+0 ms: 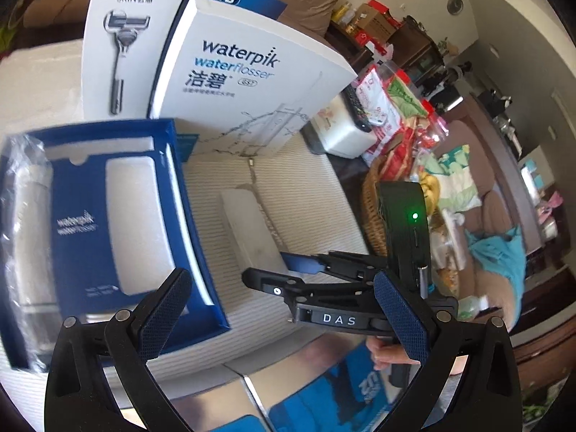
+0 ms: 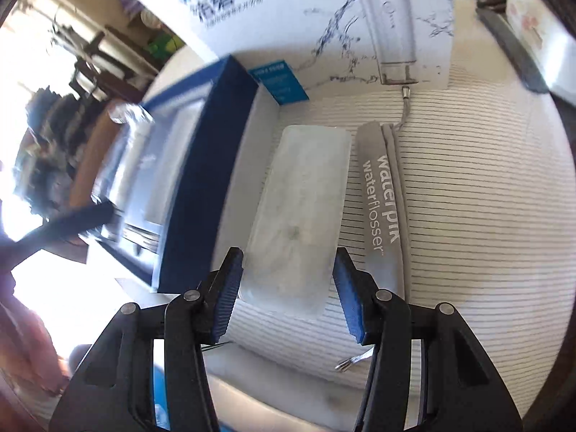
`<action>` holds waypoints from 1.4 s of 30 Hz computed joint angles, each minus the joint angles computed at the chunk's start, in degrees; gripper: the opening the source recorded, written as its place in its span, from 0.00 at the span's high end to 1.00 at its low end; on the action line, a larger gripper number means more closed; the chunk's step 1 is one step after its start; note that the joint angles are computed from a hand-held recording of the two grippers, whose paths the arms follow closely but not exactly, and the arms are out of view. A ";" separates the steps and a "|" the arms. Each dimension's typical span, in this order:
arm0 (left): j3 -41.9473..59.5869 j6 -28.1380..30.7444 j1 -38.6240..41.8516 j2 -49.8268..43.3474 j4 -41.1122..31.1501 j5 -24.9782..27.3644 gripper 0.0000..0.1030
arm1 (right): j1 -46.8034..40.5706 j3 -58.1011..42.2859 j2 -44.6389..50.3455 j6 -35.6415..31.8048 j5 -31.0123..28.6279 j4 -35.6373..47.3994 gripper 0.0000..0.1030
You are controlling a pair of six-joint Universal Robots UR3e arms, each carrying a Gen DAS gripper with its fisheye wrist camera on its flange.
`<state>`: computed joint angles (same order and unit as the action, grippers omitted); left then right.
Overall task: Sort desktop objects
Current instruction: 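Grasp the clear plastic tray with the right gripper and lift it, then grip the clear tray with the left gripper while the right gripper releases it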
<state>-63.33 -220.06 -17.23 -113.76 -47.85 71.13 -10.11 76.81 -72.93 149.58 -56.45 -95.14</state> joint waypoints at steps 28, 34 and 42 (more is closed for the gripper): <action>-22.93 -11.86 8.38 10.19 39.69 -16.23 0.80 | -11.51 -25.33 -6.59 -33.41 23.89 57.47 0.40; -36.40 -23.32 17.93 15.14 65.59 -27.24 0.80 | -9.13 -40.02 3.29 -46.39 30.30 79.08 0.40; -41.65 -24.43 24.60 19.77 64.17 -31.40 0.74 | 2.82 -25.14 -2.16 -27.19 33.80 51.19 0.72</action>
<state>-104.98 -244.49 7.38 -93.99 16.33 39.72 -7.30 51.67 -75.09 122.39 -22.65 -43.94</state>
